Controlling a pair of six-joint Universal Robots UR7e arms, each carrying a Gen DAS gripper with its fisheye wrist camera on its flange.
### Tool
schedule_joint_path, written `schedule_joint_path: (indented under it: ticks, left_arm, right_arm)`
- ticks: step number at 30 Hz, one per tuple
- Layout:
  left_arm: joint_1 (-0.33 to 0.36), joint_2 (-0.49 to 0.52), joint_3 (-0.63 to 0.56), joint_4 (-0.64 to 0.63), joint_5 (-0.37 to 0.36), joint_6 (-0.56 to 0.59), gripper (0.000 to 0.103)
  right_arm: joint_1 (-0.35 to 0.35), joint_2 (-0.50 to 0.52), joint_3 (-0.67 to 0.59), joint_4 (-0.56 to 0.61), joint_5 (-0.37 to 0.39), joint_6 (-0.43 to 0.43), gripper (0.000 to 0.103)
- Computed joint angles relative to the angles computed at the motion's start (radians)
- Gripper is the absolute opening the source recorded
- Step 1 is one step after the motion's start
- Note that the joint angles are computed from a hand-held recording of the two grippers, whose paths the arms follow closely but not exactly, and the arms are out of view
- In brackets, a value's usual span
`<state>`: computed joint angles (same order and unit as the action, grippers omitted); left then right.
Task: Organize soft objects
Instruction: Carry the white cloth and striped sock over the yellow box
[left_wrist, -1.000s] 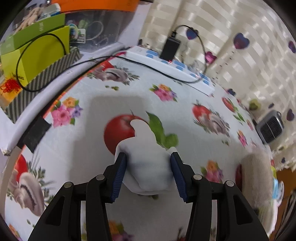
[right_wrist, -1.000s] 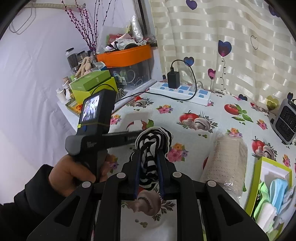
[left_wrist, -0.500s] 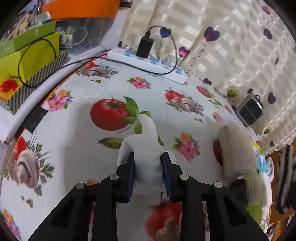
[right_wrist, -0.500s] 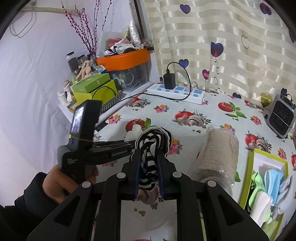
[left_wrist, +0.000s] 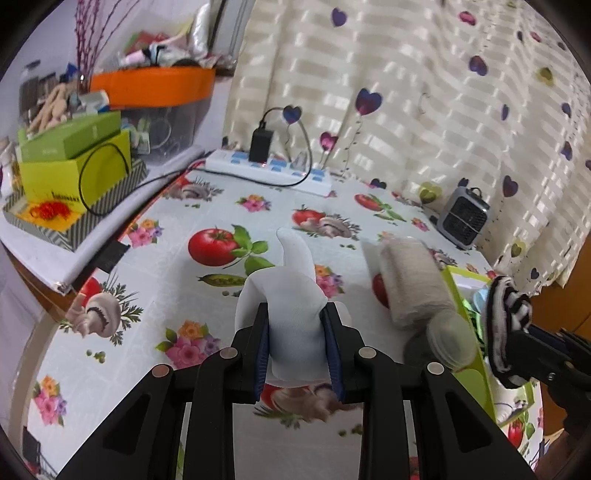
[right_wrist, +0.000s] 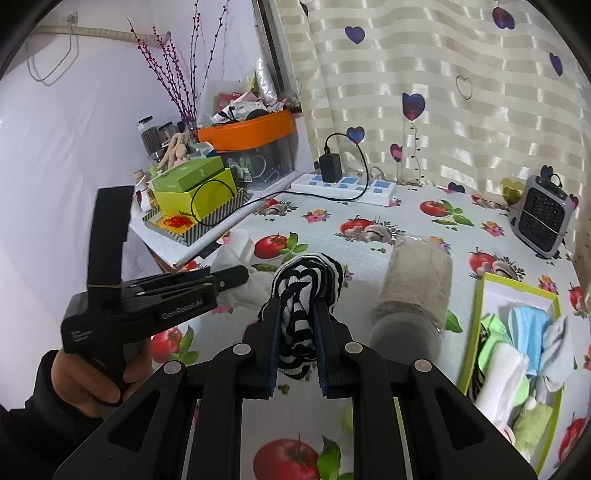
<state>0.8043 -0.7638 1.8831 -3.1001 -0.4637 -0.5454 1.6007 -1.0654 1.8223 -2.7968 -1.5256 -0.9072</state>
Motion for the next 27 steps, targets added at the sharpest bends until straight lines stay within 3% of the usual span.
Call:
schedule_joint_path:
  ticks: [10, 27]
  left_arm:
    - [-0.072, 0.027, 0.007, -0.034, 0.009, 0.039, 0.026]
    - [-0.106, 0.066, -0.029, -0.036, -0.028, 0.089, 0.026]
  right_arm:
    - [-0.042, -0.077, 0.065, -0.016, 0.044, -0.002, 0.017]
    - [-0.088, -0.134, 0.084, -0.044, 0.06, 0.029, 0.017]
